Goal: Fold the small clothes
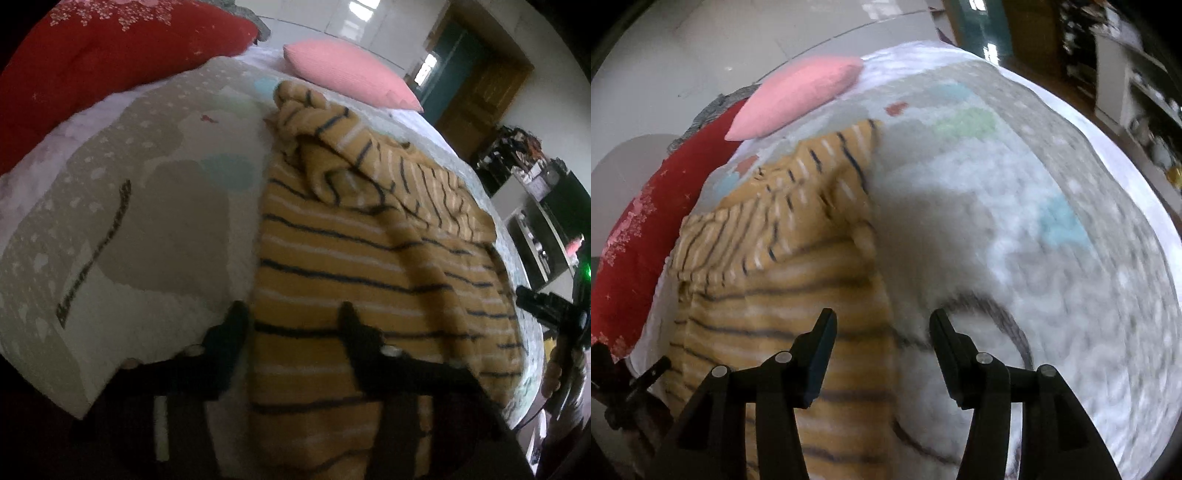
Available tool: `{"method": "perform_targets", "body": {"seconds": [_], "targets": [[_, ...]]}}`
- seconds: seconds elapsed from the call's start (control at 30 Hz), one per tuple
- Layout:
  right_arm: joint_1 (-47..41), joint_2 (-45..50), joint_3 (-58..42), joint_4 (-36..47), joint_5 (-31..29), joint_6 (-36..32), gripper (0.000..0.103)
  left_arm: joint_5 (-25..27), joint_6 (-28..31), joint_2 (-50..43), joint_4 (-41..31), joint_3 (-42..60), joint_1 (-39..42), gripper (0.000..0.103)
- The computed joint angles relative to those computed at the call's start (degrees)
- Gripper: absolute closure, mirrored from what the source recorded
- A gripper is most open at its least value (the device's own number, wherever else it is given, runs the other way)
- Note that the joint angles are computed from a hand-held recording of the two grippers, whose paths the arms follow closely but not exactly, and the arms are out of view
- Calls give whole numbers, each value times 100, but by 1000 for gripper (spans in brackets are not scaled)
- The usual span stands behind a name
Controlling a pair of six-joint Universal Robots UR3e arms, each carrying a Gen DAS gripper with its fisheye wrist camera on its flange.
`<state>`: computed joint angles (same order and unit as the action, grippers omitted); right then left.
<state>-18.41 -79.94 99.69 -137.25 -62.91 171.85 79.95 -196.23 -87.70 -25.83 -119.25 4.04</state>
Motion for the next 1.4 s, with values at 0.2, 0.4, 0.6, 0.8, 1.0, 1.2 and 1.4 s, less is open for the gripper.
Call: {"method": "perform_targets", "body": {"seconds": [0.2, 0.4, 0.6, 0.8, 1.0, 1.2, 1.4], "targets": [[-612, -981, 1550, -89, 795, -429, 44, -480, -146, 418, 284, -598, 93, 60], [-1121, -1601, 2410, 889, 2051, -1222, 44, -1410, -230, 1202, 518, -1539, 626, 60], [-1577, -2038, 3039, 1832, 2798, -1803, 44, -2090, -229, 1953, 740, -2459, 1065, 51], [-1836, -2283, 3362, 3130, 3101, -2743, 44, -2393, -378, 2062, 1209, -2925, 932, 25], [-1718, -2475, 3976, 2761, 3253, -2660, 43, -2072, -683, 1547, 1698, -2824, 455, 33], [-1183, -2329, 4416, 1277, 3073, -1813, 75, -2275, -730, 2085, 760, -2934, 891, 93], [-1060, -3058, 4294, 1547, 2814, -1808, 91, -2209, -652, 3203, -499, -2647, 1022, 94]]}}
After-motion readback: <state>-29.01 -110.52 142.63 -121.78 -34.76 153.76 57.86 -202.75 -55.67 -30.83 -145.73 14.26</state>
